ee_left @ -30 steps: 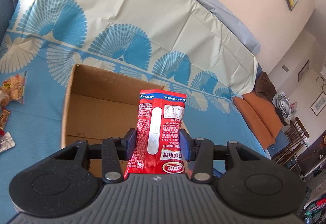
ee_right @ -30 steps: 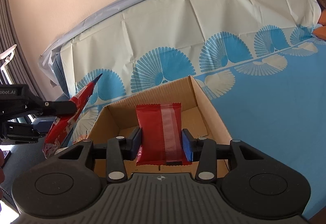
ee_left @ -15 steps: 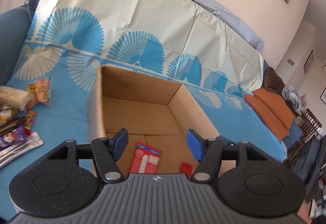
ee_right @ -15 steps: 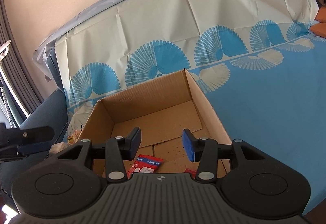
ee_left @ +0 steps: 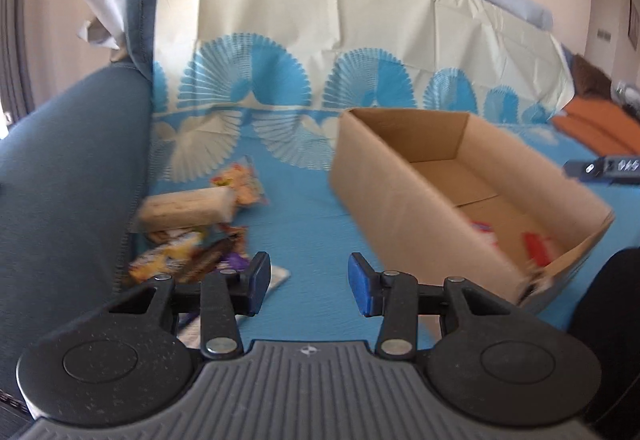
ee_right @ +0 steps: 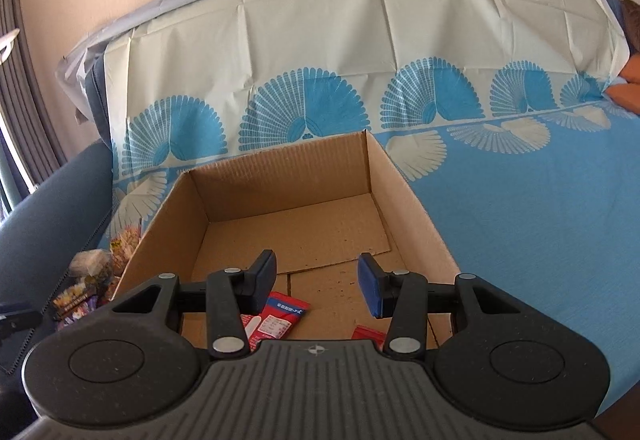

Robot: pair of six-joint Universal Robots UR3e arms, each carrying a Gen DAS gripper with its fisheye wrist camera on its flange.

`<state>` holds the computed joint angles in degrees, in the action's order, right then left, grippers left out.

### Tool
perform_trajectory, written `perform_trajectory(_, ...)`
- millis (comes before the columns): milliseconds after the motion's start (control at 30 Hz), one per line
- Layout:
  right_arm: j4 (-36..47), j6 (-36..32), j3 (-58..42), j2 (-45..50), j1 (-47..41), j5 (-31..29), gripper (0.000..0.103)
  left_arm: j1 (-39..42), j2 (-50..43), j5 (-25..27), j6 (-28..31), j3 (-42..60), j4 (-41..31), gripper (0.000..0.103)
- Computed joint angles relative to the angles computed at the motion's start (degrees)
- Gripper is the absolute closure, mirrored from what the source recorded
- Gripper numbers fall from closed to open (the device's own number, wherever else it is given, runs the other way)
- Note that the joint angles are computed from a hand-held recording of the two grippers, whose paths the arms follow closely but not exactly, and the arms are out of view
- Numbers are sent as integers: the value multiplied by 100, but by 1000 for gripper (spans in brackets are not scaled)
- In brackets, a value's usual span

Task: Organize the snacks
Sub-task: 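Move both grippers back from the box to the snack pile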

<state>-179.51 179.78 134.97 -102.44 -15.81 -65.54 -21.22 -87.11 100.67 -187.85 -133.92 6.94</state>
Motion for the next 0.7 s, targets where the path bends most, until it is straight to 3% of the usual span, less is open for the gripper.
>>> perform_trajectory(133, -297, -51, -35, 101, 440, -523, 56, 562, 199, -300, -356, -408, -44, 56)
perform_trajectory(300, -526, 35, -65, 177, 763, -789, 56, 588, 77, -230, -443, -7, -867, 56)
perform_trajectory(500, -647, 146, -322, 502, 1248, -1228, 56, 1051, -1, -660, -620, 277, -1609, 56)
perform_trajectory(667, -582, 95, -424, 593, 1422, -1301, 54, 961, -510, -86, -951, 844, -2037, 54)
perform_trajectory(700, -568, 116, -437, 601, 1426, -1298, 53, 875, -644, 108, -982, 961, -2048, 48)
